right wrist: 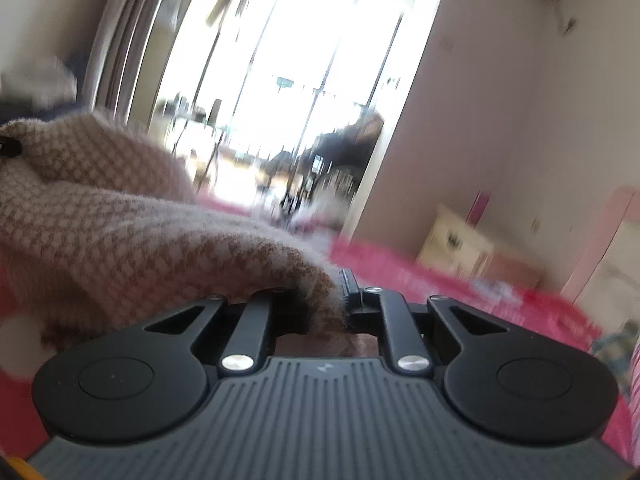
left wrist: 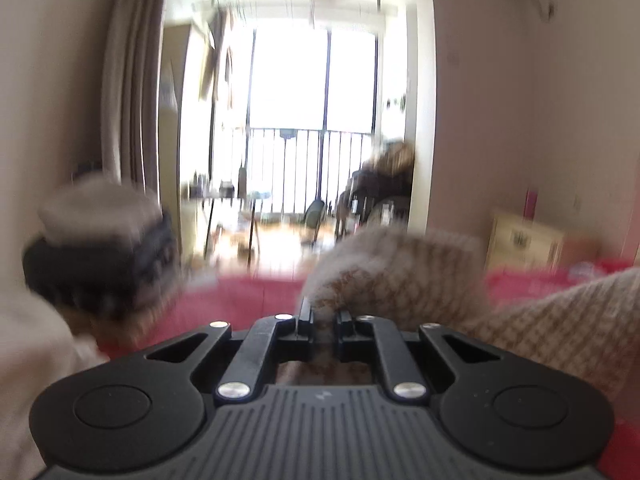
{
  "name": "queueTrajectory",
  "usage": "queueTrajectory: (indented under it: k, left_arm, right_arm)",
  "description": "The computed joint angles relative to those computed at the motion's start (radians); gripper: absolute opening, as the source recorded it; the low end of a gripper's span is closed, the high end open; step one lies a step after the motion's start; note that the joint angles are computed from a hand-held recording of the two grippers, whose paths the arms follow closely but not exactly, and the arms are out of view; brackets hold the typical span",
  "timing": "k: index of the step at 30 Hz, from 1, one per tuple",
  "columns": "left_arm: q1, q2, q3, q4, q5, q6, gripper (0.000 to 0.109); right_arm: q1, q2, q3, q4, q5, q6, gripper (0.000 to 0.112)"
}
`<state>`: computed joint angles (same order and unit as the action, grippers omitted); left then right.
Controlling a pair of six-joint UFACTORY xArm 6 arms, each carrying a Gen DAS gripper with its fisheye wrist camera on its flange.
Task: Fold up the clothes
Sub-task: 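Lift the cardigan high with both grippers and shake it out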
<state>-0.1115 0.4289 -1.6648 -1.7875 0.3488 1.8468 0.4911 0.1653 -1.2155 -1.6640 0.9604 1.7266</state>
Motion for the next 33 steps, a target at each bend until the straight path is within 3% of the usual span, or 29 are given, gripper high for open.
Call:
queueTrajectory:
  k: [6,10,16,18,21,22,26,29,32,33]
  left_arm:
    - [0.066,-0.29,0.202,-0.154,0.112,0.097,0.01]
    - [0.119,-0.465,0.316,-0.206,0.181,0.136,0.01]
    - [0.201,-0.683,0.44,-0.334,0.273,0.218,0.0]
    - [0.222,-0.739,0.466,-0.256,0.302,0.136,0.0]
    - [0.256,-0.805,0.506,-0.019,0.385,-0.037,0.003]
    - [0.27,-0.829,0.527,0.058,0.431,-0.08,0.008]
    - [0.364,-0.903,0.612,0.365,0.753,-0.22,0.05]
    - [0.376,-0.899,0.677,0.508,0.922,-0.218,0.066]
    - [0.378,-0.881,0.755,0.609,0.968,-0.15,0.07]
    - [0.377,-0.882,0.78,0.637,0.966,-0.128,0.077]
  right_arm:
    - [0.109,-0.126,0.052,-0.131,0.205,0.085,0.01]
    - [0.188,-0.199,0.066,-0.213,0.325,0.072,0.01]
    - [0.308,-0.306,0.081,-0.321,0.462,0.015,0.01]
    - [0.348,-0.341,0.091,-0.351,0.488,-0.005,0.01]
    - [0.394,-0.358,0.074,-0.358,0.465,-0.075,0.01]
    - [0.402,-0.352,0.062,-0.35,0.442,-0.103,0.01]
    - [0.387,-0.253,-0.012,-0.28,0.327,-0.234,0.01]
    - [0.353,-0.185,-0.062,-0.18,0.2,-0.318,0.01]
    - [0.335,-0.111,-0.129,-0.067,0.113,-0.412,0.01]
    - [0.345,-0.091,-0.15,-0.042,0.115,-0.434,0.01]
